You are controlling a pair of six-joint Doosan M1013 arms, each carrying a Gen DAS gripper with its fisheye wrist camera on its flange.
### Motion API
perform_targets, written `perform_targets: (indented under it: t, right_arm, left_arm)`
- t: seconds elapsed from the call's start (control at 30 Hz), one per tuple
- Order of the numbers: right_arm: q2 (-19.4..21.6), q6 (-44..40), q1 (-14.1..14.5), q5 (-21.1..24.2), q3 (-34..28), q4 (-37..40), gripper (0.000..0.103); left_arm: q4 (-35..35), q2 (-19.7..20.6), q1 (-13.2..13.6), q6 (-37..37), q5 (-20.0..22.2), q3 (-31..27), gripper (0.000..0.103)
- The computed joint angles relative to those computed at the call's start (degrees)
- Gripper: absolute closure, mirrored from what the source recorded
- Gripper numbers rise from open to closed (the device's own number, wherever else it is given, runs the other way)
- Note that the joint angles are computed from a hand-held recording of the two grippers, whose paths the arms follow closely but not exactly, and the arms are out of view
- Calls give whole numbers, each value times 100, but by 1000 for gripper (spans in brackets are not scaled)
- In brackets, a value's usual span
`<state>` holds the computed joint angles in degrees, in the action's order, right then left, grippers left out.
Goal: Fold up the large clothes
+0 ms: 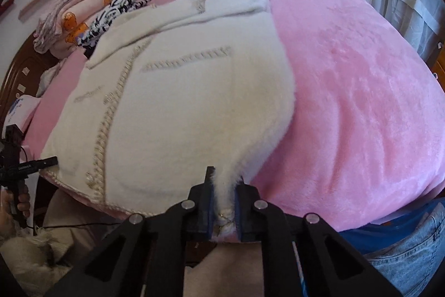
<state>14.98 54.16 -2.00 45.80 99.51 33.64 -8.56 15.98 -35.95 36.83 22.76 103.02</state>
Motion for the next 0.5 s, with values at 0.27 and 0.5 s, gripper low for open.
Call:
perform_targets:
  t: [0.27,0.5]
  right_arm:
    - [528,205,-5,385,-1170,1153,93]
    - [1748,1804,128,363,-3004,849,93]
  left_arm:
    - [-49,59,408,184,-893,-694,87]
    - [754,1067,1019,-77,-14,-2332,86]
